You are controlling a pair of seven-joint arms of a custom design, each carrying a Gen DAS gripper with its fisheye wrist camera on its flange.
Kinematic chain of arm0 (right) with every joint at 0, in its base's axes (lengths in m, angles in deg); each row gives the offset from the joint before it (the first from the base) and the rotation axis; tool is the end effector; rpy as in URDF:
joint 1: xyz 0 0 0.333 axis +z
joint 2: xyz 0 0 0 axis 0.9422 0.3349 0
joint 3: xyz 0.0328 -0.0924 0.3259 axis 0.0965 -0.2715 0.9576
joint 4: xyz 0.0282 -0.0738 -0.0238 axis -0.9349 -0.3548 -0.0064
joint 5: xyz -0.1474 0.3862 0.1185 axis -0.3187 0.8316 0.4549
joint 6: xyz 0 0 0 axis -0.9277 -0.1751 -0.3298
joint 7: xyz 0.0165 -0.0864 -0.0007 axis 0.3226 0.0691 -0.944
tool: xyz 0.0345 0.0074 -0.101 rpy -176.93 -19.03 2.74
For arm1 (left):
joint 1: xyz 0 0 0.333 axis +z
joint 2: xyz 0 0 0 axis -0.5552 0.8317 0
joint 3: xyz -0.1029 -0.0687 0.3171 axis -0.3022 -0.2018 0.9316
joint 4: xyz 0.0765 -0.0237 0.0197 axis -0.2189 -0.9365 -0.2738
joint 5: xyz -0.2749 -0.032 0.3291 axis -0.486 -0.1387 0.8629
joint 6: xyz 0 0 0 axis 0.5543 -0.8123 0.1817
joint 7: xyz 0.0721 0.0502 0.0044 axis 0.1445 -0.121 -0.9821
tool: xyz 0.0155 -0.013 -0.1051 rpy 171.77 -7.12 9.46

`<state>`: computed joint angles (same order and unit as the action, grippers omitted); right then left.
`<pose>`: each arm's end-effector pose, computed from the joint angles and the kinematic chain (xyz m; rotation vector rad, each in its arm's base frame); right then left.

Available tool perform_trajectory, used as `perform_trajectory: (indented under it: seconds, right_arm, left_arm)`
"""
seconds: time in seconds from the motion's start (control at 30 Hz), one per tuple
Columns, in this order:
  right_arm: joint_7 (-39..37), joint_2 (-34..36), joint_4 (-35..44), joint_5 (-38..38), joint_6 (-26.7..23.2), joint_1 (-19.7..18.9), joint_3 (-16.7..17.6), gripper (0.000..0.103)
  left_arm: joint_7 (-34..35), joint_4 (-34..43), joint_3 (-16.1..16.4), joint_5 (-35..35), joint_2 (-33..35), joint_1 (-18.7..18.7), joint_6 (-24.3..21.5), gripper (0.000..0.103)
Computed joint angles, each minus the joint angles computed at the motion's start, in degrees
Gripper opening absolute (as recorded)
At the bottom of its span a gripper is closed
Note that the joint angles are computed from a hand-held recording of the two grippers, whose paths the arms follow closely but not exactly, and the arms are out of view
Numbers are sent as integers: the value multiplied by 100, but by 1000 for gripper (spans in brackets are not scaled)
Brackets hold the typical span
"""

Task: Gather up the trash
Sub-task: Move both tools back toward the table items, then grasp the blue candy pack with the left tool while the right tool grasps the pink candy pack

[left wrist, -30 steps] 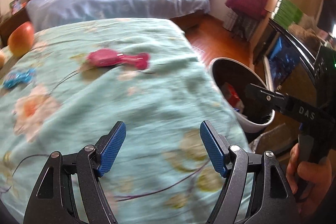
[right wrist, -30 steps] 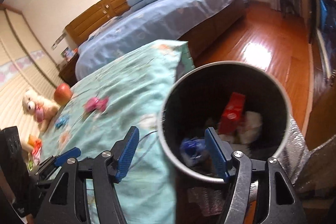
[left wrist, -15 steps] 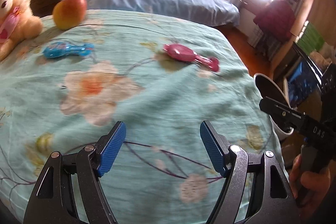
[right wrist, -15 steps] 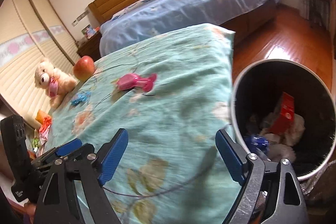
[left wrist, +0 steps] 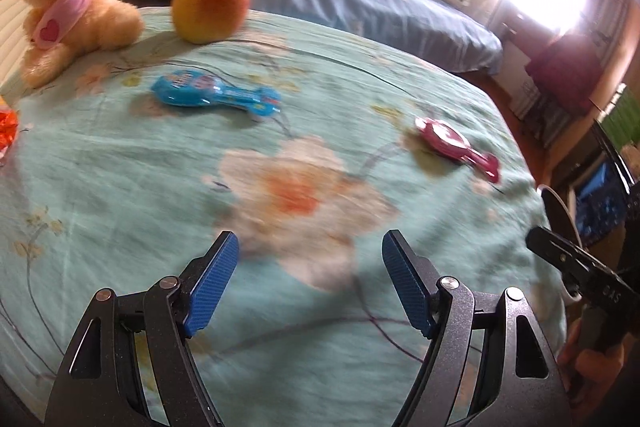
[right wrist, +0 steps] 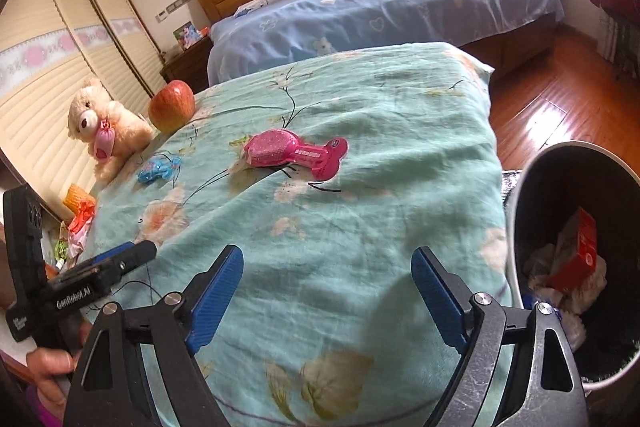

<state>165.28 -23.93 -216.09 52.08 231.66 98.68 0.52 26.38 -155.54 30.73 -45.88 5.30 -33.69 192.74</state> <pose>0.4924 0.2448 0.4471 -1.8322 1.5674 -0.1961 0.4777 -0.1705 0.4546 -2.0733 1.6901 -0.8197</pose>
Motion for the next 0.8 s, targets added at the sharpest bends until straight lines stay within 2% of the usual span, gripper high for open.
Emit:
perform_trajectory:
  seconds: [0.1, 0.23, 0.4, 0.6, 0.7, 0.8]
  right_arm:
    - [-196, 122, 157, 68, -110, -11, -13, 87]
    - [-176, 322, 404, -301, -216, -187, 131, 87]
    - [-77, 600, 728, -735, -411, -406, 305, 87]
    - [246, 892, 1059, -1361, -487, -620, 469, 87]
    - [542, 1038, 1233, -1783, -536, -700, 498, 87]
    - [793, 1189, 1425, -2177, -617, -766, 520, 86]
  left_arm:
    - [-163, 122, -31, 168, 110, 186, -69, 79]
    - [-342, 391, 45, 371, 360, 276, -178, 81]
    - [-564, 838, 288, 503, 782, 234, -324, 90]
    - [-942, 1315, 616, 664, 1186, 75, -480, 91]
    - [-1346, 1591, 725, 1135, 1383, 12, -735, 91]
    - [-2070, 1827, 813, 2076, 1553, -89, -1019, 91]
